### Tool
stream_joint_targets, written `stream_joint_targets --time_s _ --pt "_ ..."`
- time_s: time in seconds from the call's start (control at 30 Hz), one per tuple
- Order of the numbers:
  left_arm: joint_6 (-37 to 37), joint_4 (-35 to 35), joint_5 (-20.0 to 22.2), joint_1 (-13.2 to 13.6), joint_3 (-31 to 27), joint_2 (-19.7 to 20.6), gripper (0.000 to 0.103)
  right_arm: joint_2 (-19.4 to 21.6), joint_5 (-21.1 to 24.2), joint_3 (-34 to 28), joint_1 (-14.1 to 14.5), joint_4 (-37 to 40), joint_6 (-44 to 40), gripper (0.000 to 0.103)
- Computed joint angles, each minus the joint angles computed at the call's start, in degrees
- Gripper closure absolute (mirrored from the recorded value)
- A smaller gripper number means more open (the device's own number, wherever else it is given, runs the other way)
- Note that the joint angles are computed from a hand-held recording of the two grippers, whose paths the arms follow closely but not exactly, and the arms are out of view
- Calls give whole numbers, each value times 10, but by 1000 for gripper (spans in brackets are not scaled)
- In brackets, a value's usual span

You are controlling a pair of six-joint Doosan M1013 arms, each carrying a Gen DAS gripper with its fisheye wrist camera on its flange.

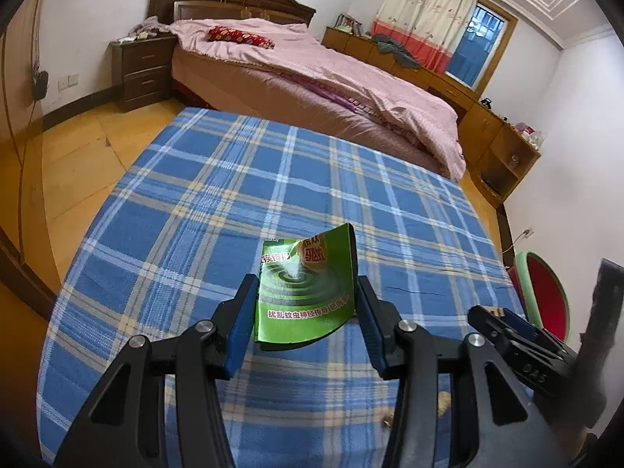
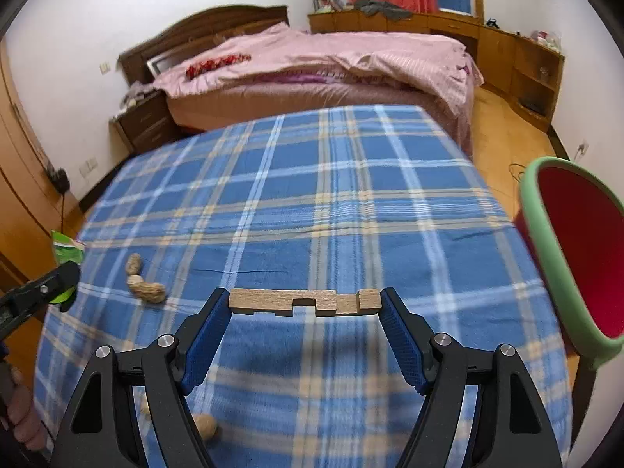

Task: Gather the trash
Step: 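Carry both items over the red bin and open both tools to drop them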

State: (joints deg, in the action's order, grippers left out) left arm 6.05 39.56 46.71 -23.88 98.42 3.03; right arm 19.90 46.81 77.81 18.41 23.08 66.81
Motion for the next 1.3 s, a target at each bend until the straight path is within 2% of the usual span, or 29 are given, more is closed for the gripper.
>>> stream_joint_targets --time_s 0.27,0.5,0.97,1.3 --pt "13 15 -2 -22 -11 -2 53 -42 -34 33 -28 58 -20 25" --pt "44 8 -19 -32 -30 9 53 -56 -48 42 -50 79 -22 25" --pt "175 -66 -48 -41 -103 61 53 -66 -71 48 -99 106 -6 25" --pt "271 -109 -51 -46 -176 115 53 -62 -87 39 -130 82 26 25"
